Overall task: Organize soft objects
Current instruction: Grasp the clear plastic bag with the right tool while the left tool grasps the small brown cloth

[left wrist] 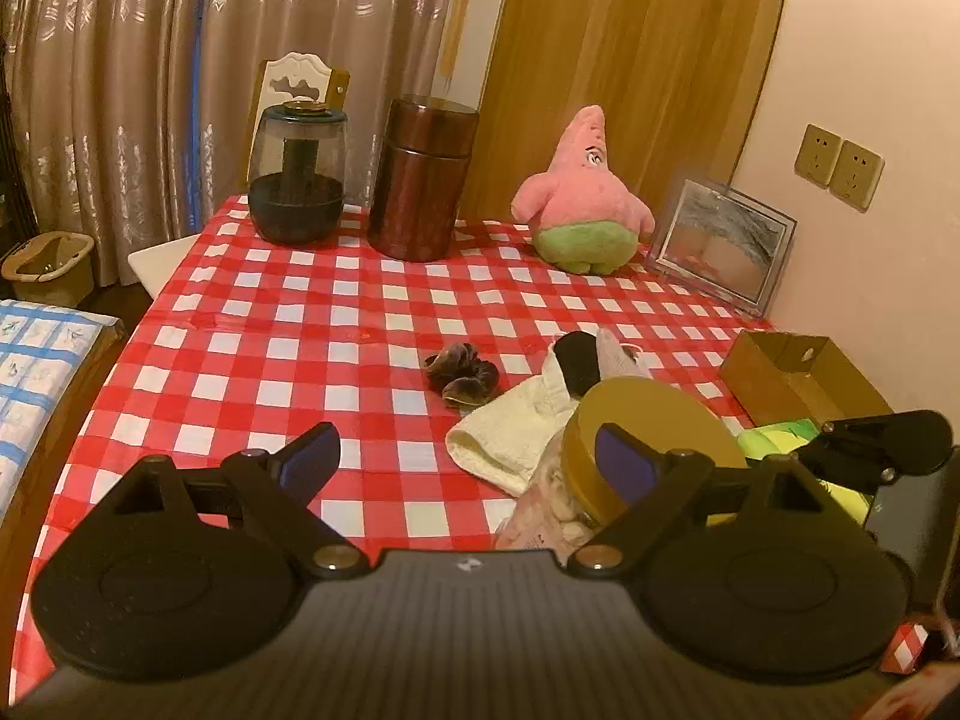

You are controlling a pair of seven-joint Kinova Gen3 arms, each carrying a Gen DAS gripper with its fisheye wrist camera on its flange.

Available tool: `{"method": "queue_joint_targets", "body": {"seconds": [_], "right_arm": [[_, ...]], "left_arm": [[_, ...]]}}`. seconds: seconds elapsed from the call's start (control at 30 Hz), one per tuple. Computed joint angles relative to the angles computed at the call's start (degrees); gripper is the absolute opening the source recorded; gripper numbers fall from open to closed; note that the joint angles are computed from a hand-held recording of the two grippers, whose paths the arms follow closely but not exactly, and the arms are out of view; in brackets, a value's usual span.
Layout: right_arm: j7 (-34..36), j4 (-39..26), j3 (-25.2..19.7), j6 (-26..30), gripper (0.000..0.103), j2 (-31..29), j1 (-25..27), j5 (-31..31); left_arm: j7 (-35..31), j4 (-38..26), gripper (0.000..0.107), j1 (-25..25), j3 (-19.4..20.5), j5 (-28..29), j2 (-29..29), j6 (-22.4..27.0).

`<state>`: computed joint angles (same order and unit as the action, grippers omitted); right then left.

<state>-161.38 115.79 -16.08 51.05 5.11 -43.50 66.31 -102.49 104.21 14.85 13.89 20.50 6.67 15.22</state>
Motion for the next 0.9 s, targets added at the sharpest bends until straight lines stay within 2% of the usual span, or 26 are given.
{"method": "queue_joint_targets", "body": {"seconds": [0.13, 0.27, 0.37, 0.5, 0.6, 0.73, 0.83, 0.9], "right_arm": [[-6.8, 1.0, -0.4, 2.6, 0.005, -2.1, -0.2, 1.3], [-13.9, 1.8, -1.2, 6.8, 0.004, -3.5, 0.3, 3.5], [-16.8, 1.5, -1.5, 8.3, 0.004, -3.9, 1.2, 4.2], [-19.4, 1.6, -2.1, 9.9, 0.004, -4.4, 1.6, 5.8], [-19.3, 1.1, -1.8, 8.7, 0.004, -4.5, 2.5, 5.5], [-18.8, 0.7, -0.9, 5.8, 0.004, -4.7, 4.4, 4.7], [-18.3, 0.3, 0.0, 3.2, 0.004, -4.7, 6.1, 4.0], [-17.7, 0.0, 0.8, 1.1, 0.004, -4.7, 7.4, 3.2]], "left_arm": [[-2.4, 0.2, 0.091, -1.6, 0.9, 3.2, -0.2, 0.0], [-2.8, -0.1, 0.091, -1.6, 0.2, 3.4, -0.2, -0.1], [-6.4, -1.4, 0.091, -5.0, 1.9, 7.4, 0.6, 2.0], [-6.8, -5.9, 0.091, -3.8, -0.6, 4.3, 2.8, 6.0], [-9.4, -9.5, 0.091, -4.7, -0.2, 3.4, 5.3, 7.9], [-10.3, -15.9, 0.090, -4.7, -0.5, 1.1, 10.5, 13.2], [-10.9, -20.9, 0.085, -3.9, -0.6, -1.2, 14.6, 17.0], [-11.9, -23.0, 0.082, -3.7, -0.1, -1.8, 16.9, 17.7]]}}
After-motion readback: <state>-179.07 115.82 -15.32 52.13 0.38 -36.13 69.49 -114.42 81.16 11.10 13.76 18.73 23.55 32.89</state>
